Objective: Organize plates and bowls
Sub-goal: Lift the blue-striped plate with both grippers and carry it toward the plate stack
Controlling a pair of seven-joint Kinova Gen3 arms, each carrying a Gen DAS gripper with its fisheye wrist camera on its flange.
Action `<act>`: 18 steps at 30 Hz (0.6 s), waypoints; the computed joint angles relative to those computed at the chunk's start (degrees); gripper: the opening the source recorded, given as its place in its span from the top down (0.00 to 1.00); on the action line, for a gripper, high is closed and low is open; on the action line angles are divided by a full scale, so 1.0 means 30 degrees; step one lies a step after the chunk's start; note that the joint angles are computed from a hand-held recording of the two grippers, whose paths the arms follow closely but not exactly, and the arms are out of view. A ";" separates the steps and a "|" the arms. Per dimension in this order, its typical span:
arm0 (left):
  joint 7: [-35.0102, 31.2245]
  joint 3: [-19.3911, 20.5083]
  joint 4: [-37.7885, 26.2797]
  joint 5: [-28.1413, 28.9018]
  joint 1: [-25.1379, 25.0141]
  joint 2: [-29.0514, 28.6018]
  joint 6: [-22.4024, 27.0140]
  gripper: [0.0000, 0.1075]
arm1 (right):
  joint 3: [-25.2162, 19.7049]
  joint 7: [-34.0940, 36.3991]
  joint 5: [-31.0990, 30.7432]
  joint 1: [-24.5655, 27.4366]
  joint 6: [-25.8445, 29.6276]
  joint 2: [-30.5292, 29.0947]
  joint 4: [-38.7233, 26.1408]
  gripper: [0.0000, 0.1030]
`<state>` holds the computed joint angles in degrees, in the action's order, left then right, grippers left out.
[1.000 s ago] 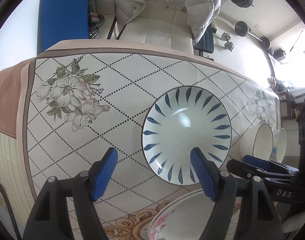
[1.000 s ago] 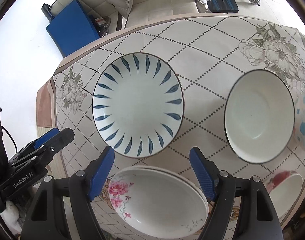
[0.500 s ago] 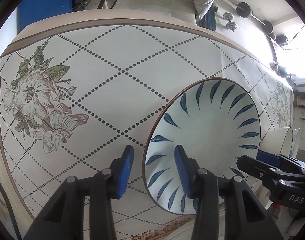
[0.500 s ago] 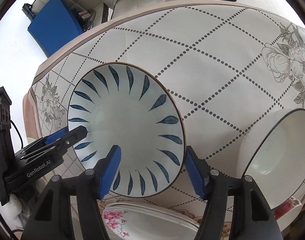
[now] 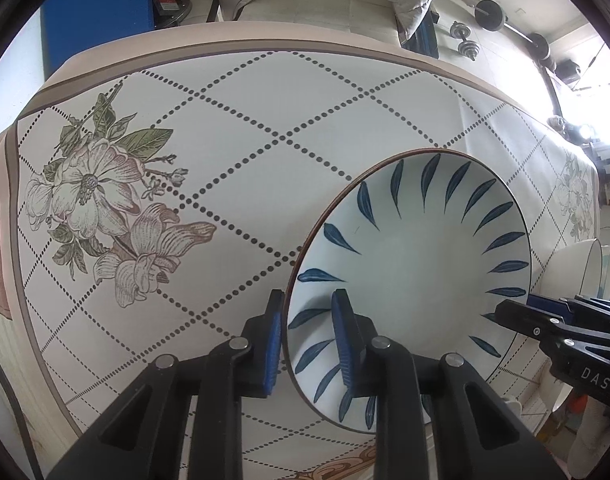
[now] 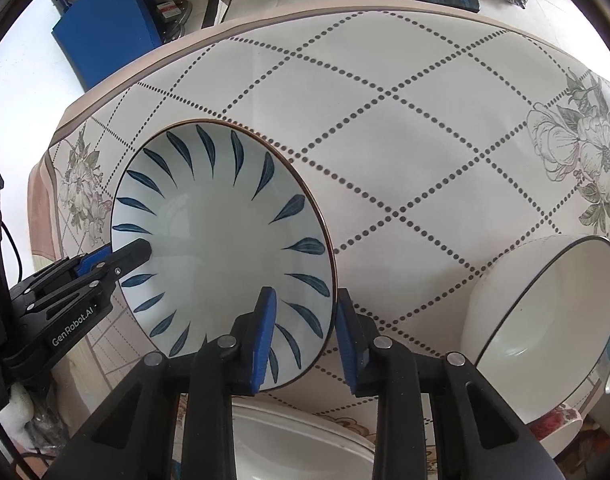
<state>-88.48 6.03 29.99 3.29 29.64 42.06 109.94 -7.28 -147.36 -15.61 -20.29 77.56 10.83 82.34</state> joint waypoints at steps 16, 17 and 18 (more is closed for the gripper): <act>0.0076 0.0506 -0.0708 0.2036 -0.1452 0.0692 0.0469 0.78 | 0.0025 -0.0131 -0.0027 -0.0158 -0.0698 0.0950 -0.0319 0.74; -0.0084 0.0489 -0.0631 0.2000 -0.1549 0.0587 0.0450 0.79 | 0.0014 -0.0105 -0.0056 -0.0148 -0.0791 0.0916 -0.0277 0.74; -0.0097 0.0451 -0.0266 0.1988 -0.1567 0.0379 0.0162 0.79 | 0.0014 -0.0150 0.0001 -0.0176 -0.0765 0.0916 -0.0308 0.74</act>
<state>-88.77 7.38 29.19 9.25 24.94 43.19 110.43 -7.24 -147.81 -15.61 -20.82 75.26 13.58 81.41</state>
